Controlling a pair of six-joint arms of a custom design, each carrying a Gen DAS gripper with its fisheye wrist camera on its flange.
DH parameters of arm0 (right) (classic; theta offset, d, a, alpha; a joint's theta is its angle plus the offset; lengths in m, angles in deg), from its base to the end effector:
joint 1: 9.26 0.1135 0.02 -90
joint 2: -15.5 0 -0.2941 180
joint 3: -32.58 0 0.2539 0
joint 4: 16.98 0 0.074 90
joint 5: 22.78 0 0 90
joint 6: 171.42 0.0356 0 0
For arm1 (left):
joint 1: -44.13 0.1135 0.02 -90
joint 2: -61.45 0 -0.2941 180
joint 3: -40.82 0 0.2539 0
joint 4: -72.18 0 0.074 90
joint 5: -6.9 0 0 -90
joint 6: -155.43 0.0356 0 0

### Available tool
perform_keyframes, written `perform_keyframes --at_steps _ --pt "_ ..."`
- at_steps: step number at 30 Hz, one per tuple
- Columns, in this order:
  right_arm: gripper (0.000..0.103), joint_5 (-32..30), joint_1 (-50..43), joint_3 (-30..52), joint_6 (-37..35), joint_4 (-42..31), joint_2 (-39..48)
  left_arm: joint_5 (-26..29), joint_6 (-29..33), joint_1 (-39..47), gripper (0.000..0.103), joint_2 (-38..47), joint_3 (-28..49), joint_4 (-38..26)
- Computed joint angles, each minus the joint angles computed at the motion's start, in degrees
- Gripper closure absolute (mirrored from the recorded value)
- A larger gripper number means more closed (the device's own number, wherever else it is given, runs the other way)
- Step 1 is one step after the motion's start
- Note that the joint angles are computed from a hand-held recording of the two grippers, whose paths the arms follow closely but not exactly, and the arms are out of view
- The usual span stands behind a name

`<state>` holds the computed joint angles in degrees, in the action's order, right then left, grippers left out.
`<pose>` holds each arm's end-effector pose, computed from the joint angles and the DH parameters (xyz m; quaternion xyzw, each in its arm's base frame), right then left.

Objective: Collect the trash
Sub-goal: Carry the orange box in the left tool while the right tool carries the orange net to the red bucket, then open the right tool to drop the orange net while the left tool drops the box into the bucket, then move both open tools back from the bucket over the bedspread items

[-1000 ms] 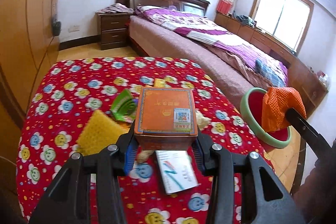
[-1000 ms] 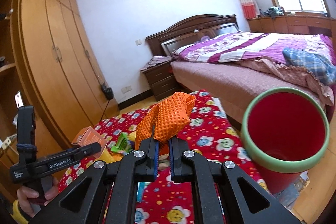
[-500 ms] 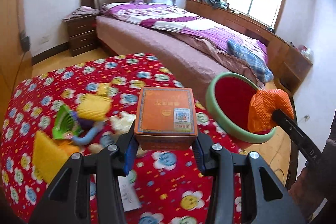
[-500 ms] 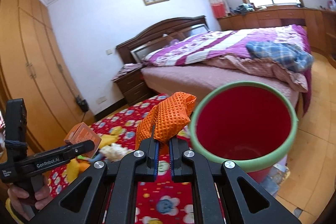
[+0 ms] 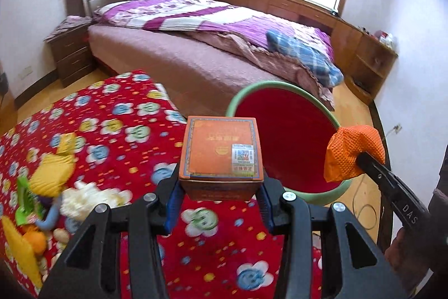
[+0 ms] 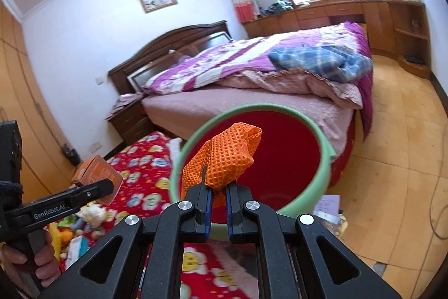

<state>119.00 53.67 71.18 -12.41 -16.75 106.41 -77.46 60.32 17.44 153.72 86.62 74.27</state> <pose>0.1336 0.2000 0.1309 0.1868 0.8421 0.0988 0.4962 0.2528 -0.1310 0.1468 0.1911 0.9008 -0.1497 0.3600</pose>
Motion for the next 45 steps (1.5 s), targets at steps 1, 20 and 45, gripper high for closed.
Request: perform_keyframes --at_steps 1,20,45 --pt "0.095 -0.3 -0.6 -0.4 0.6 -0.3 0.1 -0.2 -0.1 -0.9 0.057 1.4 0.9 0.3" --pt "0.085 -8.3 -8.6 -6.1 -3.5 11.3 3.9 -0.6 1.3 -7.2 0.052 12.9 7.7 3.4" --pt "0.063 -4.3 -4.7 -4.4 1.1 5.3 1.7 1.1 -1.1 -4.1 0.047 7.0 3.2 4.4"
